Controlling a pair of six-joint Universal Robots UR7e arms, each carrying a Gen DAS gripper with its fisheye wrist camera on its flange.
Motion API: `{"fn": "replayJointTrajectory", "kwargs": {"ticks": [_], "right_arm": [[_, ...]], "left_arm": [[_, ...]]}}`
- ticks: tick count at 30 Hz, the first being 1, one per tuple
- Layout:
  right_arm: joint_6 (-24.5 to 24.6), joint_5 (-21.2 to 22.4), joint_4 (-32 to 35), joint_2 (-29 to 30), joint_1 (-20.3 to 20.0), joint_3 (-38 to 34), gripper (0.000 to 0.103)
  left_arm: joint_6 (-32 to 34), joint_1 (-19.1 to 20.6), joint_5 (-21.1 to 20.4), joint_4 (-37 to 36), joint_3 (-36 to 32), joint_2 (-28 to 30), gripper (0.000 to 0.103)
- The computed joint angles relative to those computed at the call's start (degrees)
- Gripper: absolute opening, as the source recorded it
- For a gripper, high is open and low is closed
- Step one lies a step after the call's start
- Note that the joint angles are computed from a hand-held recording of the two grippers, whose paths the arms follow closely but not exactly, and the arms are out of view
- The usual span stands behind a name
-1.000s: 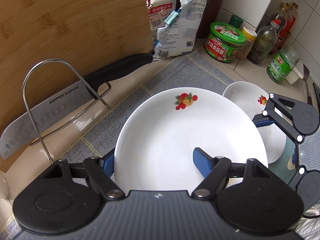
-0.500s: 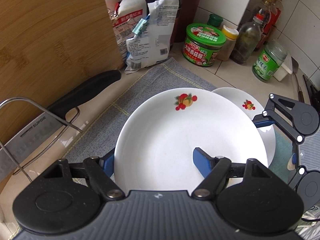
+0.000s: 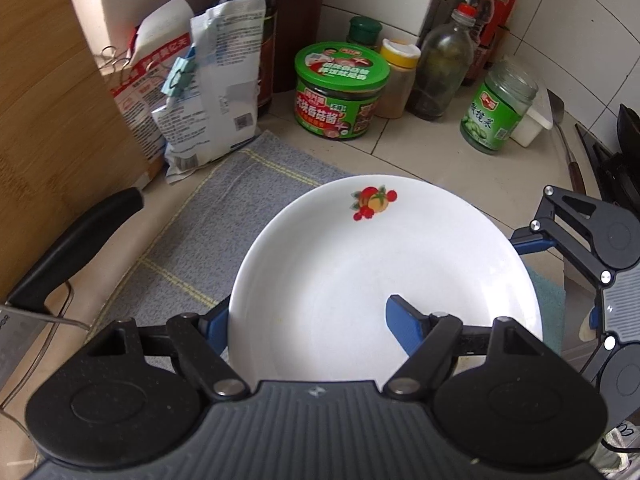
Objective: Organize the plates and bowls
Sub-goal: 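Carry the held plate with the left gripper over the plate stack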
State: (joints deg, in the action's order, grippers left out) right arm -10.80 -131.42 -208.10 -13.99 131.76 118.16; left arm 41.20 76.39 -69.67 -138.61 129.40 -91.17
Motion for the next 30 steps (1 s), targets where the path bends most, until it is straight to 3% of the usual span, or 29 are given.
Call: {"fn": "replayJointTrajectory", "kwargs": {"ticks": [16,30], "right_arm": [[8.55,-4.92,-0.08,-1.22,0.19,4.89,0.103],[11.15,-5.43,-0.85,-1.62,-0.78,6.45,0.103]], "left_arm": [[1.92,-2.31,-2.09,-2.06,2.17,4.64,0.077],[3.10,-3.12,-2.13,-5.40,3.34,6.55,0.077]]}}
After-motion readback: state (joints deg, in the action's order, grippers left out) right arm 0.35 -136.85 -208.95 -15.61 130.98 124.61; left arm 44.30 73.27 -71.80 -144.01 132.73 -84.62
